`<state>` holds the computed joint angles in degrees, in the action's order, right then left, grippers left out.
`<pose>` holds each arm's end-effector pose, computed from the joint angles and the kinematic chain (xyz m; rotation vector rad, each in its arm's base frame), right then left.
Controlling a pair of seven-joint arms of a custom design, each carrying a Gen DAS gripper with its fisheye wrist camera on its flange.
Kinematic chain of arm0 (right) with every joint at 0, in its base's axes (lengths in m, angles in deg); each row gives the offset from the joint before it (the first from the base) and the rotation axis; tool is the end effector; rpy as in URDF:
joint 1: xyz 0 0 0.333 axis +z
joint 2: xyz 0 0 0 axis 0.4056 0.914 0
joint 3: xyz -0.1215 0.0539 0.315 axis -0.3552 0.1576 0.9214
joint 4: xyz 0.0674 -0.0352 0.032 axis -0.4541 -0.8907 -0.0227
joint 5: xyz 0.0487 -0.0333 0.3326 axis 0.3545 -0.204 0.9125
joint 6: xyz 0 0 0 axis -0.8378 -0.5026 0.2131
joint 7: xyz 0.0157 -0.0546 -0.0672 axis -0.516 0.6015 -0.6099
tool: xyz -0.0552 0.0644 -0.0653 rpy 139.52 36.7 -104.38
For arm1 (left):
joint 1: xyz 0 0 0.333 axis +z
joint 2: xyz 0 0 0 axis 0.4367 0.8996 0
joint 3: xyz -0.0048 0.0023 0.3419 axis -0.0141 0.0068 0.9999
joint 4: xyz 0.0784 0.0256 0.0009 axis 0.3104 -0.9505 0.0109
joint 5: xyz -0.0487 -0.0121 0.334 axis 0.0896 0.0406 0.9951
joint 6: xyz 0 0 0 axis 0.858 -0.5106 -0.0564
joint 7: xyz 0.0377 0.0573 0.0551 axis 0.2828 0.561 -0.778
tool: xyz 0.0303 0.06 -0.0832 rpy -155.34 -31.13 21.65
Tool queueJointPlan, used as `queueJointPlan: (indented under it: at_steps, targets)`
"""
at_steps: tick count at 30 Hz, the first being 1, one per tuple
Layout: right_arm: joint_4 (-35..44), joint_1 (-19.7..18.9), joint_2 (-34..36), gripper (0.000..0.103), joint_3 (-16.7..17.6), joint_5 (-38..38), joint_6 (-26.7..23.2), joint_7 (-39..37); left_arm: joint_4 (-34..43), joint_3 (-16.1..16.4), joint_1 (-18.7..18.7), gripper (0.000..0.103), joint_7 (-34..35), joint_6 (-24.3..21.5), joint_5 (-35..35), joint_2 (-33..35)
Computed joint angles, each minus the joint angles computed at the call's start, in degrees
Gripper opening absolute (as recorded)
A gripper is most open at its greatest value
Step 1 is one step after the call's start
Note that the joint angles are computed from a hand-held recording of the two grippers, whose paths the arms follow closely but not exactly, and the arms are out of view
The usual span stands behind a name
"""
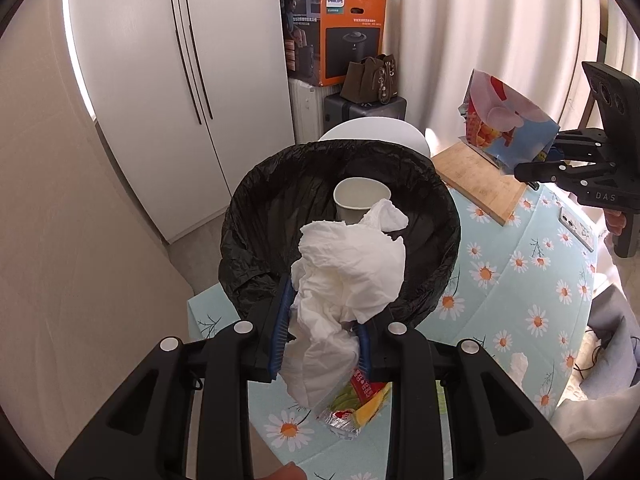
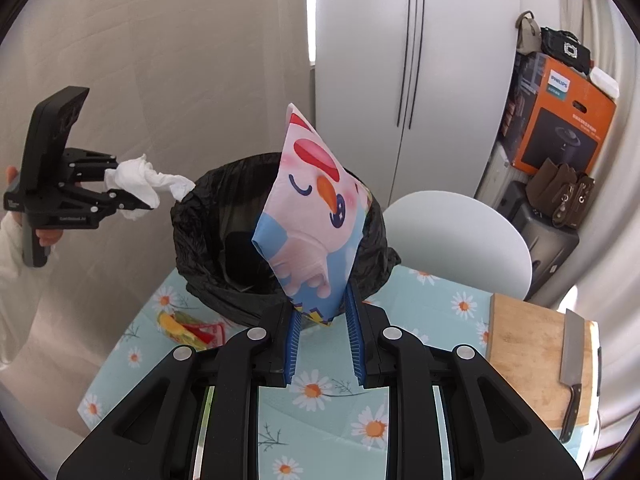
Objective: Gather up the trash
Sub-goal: 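Open both tools to drop the bag and tissue into the bin, then move the right tool to the clear plastic cup while the left tool approaches the juice pouch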
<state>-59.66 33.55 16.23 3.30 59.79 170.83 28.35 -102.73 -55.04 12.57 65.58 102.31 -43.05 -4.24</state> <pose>0.5085 0.0860 0.6823 -2.1031 1.1632 -0.4893 0.4777 -0.2219 0.6608 -1.3286 2.2433 -0.8194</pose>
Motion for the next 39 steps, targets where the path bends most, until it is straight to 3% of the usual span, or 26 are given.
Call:
queueJointPlan:
  at_steps: [6, 16, 17, 18, 19, 20, 21, 22, 24, 27, 39]
  targets:
    - [3.18, 0.28, 2.96, 0.02, 0.69, -1.65, 0.73, 2.57, 5.4, -0.44, 0.28, 0.028, 6.02, -0.61, -4.01, 5.27]
    - [5.98, 0.78, 6.18, 0.022, 1.24, -3.15, 0.67, 4.64, 11.0, -2.19, 1.77, 0.031, 9.24, -3.84, -4.67, 10.44]
    - [6.12, 0.84, 6.41, 0.023, 1.32, -3.4, 0.94, 5.13, 11.21, -2.3, 1.89, 0.036, 9.48, -3.81, -4.95, 10.66]
    - [5.95, 0.95, 6.53, 0.027, 1.44, -4.35, 1.98, 6.08, 10.8, -2.33, 1.93, 0.058, 9.32, -2.81, -4.73, 10.54]
    - [5.71, 1.08, 6.63, 0.046, 1.56, -5.75, 3.4, 7.38, 10.23, -2.39, 2.04, 0.087, 9.38, -1.52, -5.02, 10.3]
    - [5.35, 1.21, 6.72, 0.06, 1.66, -7.23, 5.27, 8.92, 9.61, -2.65, 2.42, 0.097, 10.82, -0.57, -7.28, 9.88]
    - [4.61, 1.32, 6.52, 0.081, 1.72, -8.11, 7.43, 10.17, 8.52, -2.93, 2.83, 0.097, 13.05, 0.83, -10.36, 9.09]
    - [3.99, 1.37, 6.21, 0.084, 1.72, -7.6, 9.02, 10.34, 7.45, -2.96, 2.94, 0.097, 14.4, 2.16, -12.2, 8.31]
    - [3.71, 1.39, 5.81, 0.084, 1.6, -4.56, 9.68, 9.06, 5.8, -2.65, 2.7, 0.097, 15.0, 4.05, -12.96, 7.09]
    - [2.4, 1.33, 5.04, 0.085, 1.65, -6.77, 10.79, 11.38, 3.58, -1.93, 2.15, 0.097, 12.88, 5.72, -9.99, 5.58]
    - [-5.75, 1.33, 0.15, 0.087, 1.83, -9.83, 11.01, 14.61, -2.47, -0.1, 1.12, 0.097, 12.25, 4.88, -9.24, 1.6]
